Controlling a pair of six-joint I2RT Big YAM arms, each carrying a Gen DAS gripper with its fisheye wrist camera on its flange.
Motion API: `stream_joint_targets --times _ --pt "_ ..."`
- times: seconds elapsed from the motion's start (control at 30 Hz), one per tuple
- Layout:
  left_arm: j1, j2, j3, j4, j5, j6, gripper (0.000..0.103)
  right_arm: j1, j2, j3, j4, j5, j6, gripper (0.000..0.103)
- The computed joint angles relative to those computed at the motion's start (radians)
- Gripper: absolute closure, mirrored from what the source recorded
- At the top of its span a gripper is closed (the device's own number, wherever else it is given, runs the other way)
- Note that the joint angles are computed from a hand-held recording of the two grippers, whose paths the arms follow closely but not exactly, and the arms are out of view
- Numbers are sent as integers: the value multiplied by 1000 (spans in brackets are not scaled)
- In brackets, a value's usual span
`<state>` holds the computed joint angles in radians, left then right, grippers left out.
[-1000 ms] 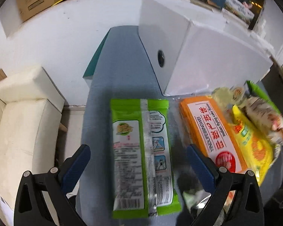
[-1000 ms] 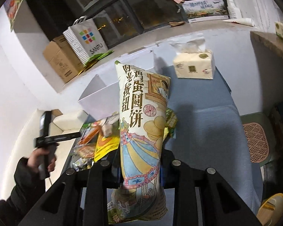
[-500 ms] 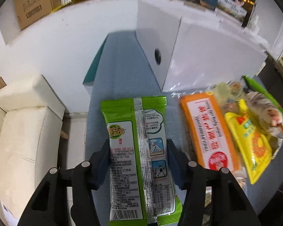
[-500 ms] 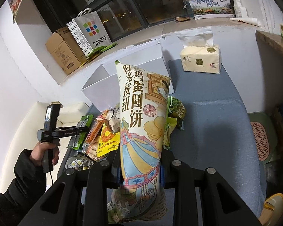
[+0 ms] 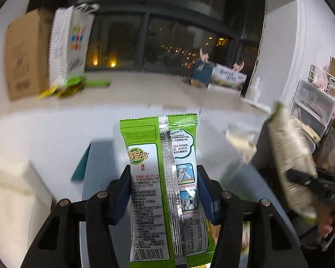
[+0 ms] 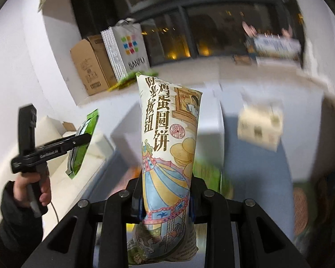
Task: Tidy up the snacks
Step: 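Carry both packs into the white box and open both tools to release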
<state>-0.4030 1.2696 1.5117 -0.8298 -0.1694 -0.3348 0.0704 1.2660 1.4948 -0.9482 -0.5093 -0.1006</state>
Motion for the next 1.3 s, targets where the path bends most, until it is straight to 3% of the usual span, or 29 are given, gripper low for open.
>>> stream_joint_targets --times 0.07,0.23,0.3,0.37,0.43,0.5,0.53,0.57,0.6,0.63,0.67,0.7,0.87,0.93,1.0,1.17,1.3 --pt "24 104 137 -40 23 -8 44 40 112 139 -25 34 21 72" --pt "70 398 486 -242 13 4 44 115 421 541 -173 213 47 72" --pt "81 452 532 -272 19 3 44 129 540 701 -239 257 61 72" --pt "92 492 564 -280 54 -3 43 126 634 836 -307 239 72 72" --pt "93 510 563 -283 44 2 41 118 705 938 -364 236 100 72" --pt "94 535 583 -299 34 -3 29 116 752 1002 -396 231 111 72" --pt "94 549 596 -317 19 -14 14 118 765 1019 -405 231 105 72" --pt "95 542 575 -310 17 -17 0 122 770 1025 -411 242 104 69" --pt "97 527 548 -288 27 -5 0 122 775 1024 -407 250 108 50" --pt "100 517 528 -275 26 5 0 123 776 1023 -404 247 110 15" --pt "97 504 510 -267 4 13 0 119 772 1008 -388 240 113 0" --pt "91 486 489 -253 -28 30 0 116 756 975 -354 241 120 0" --pt "82 400 403 -174 -48 59 0 89 626 767 -119 221 162 0" --pt "66 333 323 -64 -82 76 0 81 578 699 -41 203 173 0" --pt "52 270 256 5 -71 107 0 74 540 662 -21 183 175 0" --pt "9 146 173 -18 -14 133 0 63 442 565 3 125 150 0" --pt "-63 5 44 50 -46 179 0 47 307 401 67 58 117 0"
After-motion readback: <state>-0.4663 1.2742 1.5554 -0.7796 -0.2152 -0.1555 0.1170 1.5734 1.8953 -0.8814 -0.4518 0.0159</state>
